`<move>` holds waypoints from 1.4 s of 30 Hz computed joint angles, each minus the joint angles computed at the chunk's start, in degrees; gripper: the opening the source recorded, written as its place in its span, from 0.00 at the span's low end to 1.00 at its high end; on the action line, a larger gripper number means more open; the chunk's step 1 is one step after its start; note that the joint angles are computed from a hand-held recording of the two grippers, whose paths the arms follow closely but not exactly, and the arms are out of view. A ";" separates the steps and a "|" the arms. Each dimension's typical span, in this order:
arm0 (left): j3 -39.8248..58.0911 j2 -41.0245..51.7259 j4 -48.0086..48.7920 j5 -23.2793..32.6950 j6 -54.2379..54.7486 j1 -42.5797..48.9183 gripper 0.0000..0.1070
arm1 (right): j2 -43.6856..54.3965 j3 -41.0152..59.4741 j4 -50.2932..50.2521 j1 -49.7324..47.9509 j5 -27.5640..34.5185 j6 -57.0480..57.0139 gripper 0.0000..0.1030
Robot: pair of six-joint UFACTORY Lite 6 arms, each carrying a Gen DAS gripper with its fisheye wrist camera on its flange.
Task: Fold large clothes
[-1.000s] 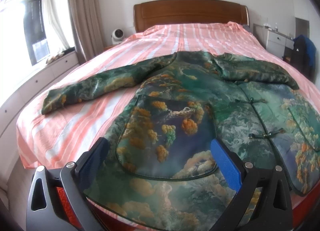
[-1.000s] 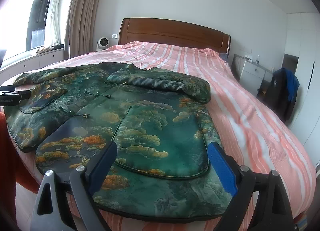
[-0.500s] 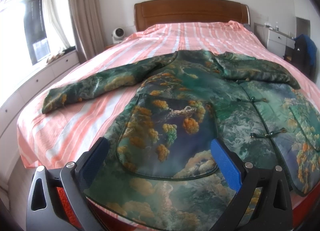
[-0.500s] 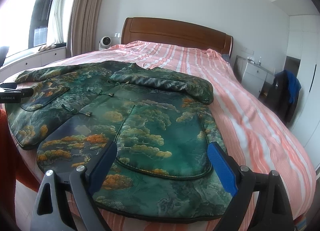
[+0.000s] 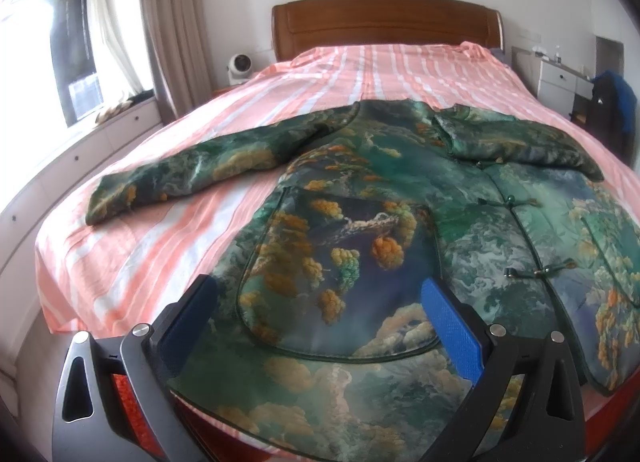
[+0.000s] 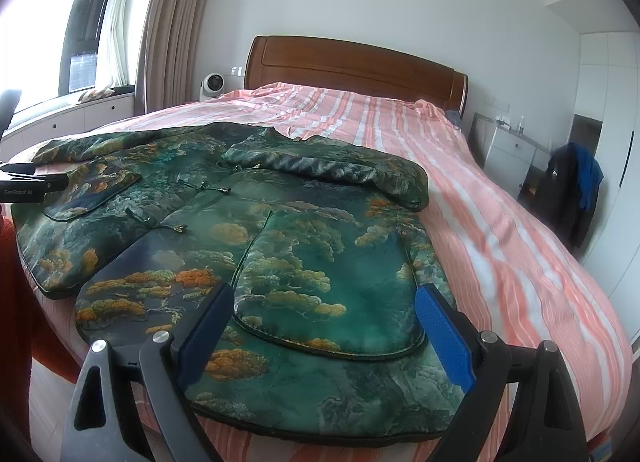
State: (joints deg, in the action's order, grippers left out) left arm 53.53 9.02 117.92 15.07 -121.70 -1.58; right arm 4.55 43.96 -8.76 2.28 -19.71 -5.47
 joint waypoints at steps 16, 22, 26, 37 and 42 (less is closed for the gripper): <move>5.87 3.60 -19.63 -5.51 17.32 5.78 0.95 | 0.22 0.12 -0.47 0.04 0.24 0.24 0.89; 7.22 4.95 -34.10 -8.20 29.04 8.42 0.95 | 0.35 0.21 -1.23 -0.04 0.30 0.79 0.89; 7.31 5.14 -34.91 -8.18 29.69 8.32 0.95 | 0.32 0.19 -1.27 -0.04 0.25 0.84 0.89; 7.95 6.09 -41.52 -8.21 36.29 8.35 0.95 | 0.43 0.41 -1.69 -0.11 0.48 1.15 0.89; 7.97 6.15 -42.17 -8.08 36.90 8.28 0.95 | 0.43 0.42 -1.56 -0.02 0.64 1.11 0.89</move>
